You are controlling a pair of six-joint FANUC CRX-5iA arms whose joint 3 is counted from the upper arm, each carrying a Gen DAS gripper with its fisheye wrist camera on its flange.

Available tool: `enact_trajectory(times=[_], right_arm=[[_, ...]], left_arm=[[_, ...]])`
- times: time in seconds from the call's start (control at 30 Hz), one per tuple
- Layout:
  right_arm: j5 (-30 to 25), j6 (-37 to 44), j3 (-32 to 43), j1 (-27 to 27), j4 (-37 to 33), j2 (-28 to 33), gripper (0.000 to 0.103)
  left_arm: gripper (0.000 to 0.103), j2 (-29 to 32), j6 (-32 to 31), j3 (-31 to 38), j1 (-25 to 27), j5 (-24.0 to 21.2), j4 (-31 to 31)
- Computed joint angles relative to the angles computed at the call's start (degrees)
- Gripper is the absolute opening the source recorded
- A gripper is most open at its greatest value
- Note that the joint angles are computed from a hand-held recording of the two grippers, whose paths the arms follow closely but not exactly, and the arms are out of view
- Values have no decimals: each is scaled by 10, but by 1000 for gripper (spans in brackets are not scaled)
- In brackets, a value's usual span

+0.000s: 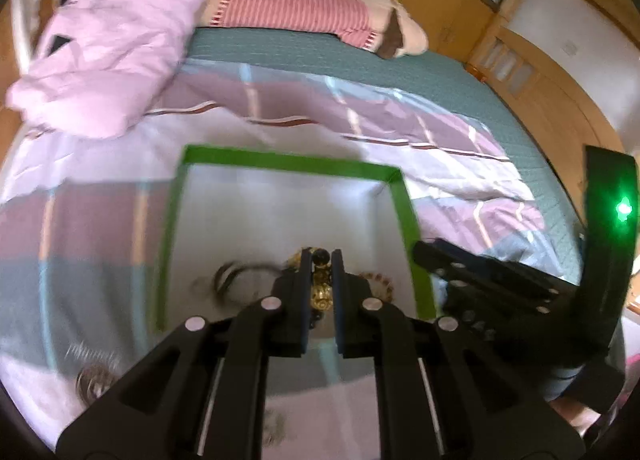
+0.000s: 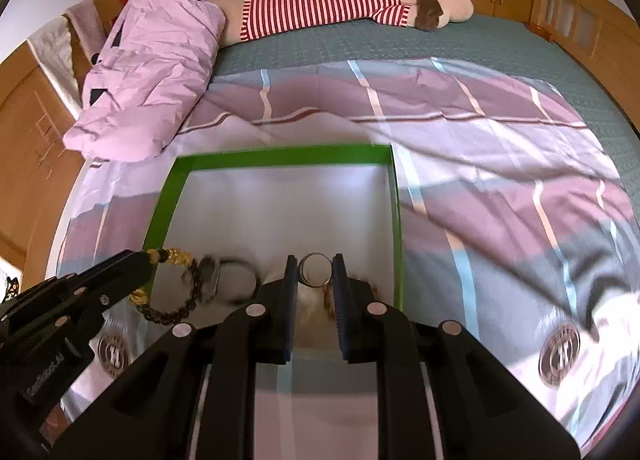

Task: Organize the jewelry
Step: 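Carry bracelet and ring into the green box and open both grippers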

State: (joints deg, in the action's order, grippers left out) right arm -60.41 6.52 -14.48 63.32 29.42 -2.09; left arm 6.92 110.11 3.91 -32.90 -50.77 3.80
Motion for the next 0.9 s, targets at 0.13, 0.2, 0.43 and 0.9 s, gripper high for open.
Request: enact_trajectory(times=[0.13,0.2,0.43,0.9], right_arm=[[40,71,41,-54,-64,40,17],[22,104,69,-72,-78,76,17],[28,157,86,-103,-116,130,17],[2,174,89,-86,-96,166,30]], left_arm=[[9,79,-12,62,11,-24,9],[9,100,-14,66,19,-16,16],[9,145,-20,65,38,-7,19],[64,121,32,61,37,-3,-51]])
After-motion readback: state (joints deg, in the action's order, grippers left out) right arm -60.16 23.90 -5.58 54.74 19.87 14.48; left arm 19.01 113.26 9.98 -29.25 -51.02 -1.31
